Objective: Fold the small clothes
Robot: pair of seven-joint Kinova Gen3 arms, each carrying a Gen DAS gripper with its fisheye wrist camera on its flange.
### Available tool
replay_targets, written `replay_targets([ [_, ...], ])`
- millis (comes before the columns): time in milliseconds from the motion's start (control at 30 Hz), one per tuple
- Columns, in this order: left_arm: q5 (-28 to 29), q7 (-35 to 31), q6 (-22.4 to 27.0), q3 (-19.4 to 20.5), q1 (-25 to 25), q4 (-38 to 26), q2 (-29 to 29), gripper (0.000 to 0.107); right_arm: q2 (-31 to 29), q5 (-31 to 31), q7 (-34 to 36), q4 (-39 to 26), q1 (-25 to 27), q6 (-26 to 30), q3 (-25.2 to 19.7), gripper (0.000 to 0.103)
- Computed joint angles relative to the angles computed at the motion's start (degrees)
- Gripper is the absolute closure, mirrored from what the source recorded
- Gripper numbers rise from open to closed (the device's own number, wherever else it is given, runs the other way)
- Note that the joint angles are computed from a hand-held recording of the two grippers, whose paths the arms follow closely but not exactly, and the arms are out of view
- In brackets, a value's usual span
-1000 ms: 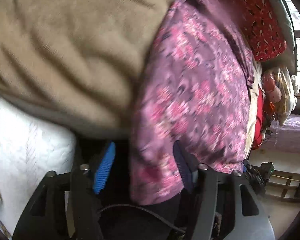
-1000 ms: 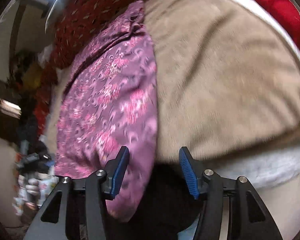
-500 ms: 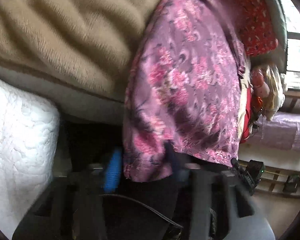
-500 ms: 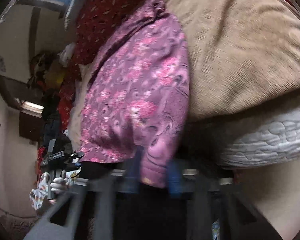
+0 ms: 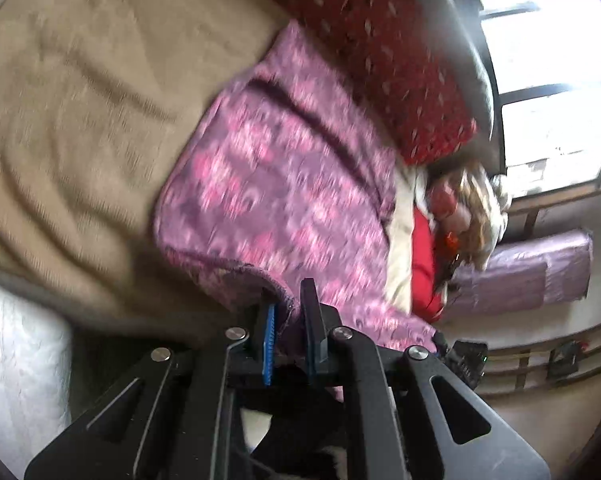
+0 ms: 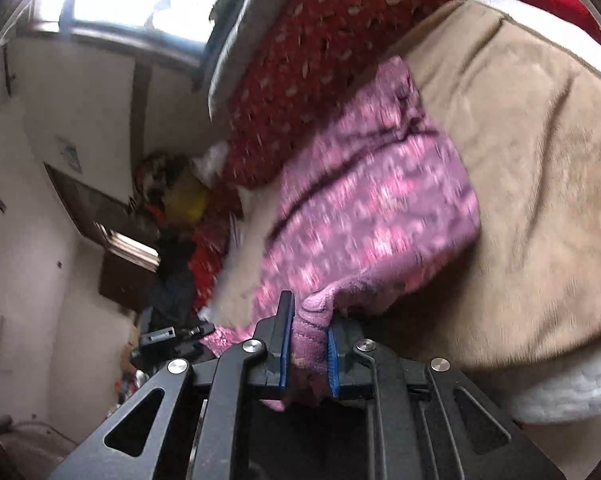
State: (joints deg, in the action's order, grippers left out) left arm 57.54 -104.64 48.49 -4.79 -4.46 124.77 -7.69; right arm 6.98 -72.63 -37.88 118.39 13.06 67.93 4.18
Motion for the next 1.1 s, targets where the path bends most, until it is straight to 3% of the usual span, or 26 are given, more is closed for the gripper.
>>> replay_targets([
  [67,-0.54,2.29,-1.5,-0.46,1.24,-2.22,1.31,0.098,1.58,-1.85,-0.12,-1.8,0.03,-0.31,-0.08,0.089],
  [167,-1.95,5.66,-3.93,-5.86,7.86,-5.96,3.86,0.098,3.81,-3.26,-1.3,-4.97,-0.19,-1.82,-0.81,0.089],
  [233,-2.95,7.54,-4.51,-7.16,9.3,-9.26,6.14,0.098,5.7,-4.14,-1.99,-7.42,-0.45,-3.26,-1.67,0.089],
  [600,-2.49,11.04,-7.52,-3.34,3.49,-24.93,20.92,0.099,20.94,-8.99,-7.67,-25.56,-1.75,-13.47,-9.25,0.089],
  [700,-7.63,16.47,-6.65,-2.19,2.95,-32.9,26.78,0.099,26.02,-6.02,-12.71,-33.25,-2.47,-16.32,-10.43,0.089],
  [933,-23.65,31.47,-8.57,8.56,-2.17,-51.48,40.8,0.099,38.76,1.31,-26.7,-51.83,-6.48,-21.52,-9.78,0.089],
  [1033,-30.64,36.79,-6.29,8.26,-0.26,-59.44,46.21,0.099,43.01,6.3,-32.77,-58.17,-7.39,-23.28,-10.22,0.089],
  [1100,-35.18,40.11,-3.02,6.93,1.62,-64.75,49.82,0.099,45.1,8.2,-36.83,-61.45,-9.25,-22.21,-7.13,0.088],
])
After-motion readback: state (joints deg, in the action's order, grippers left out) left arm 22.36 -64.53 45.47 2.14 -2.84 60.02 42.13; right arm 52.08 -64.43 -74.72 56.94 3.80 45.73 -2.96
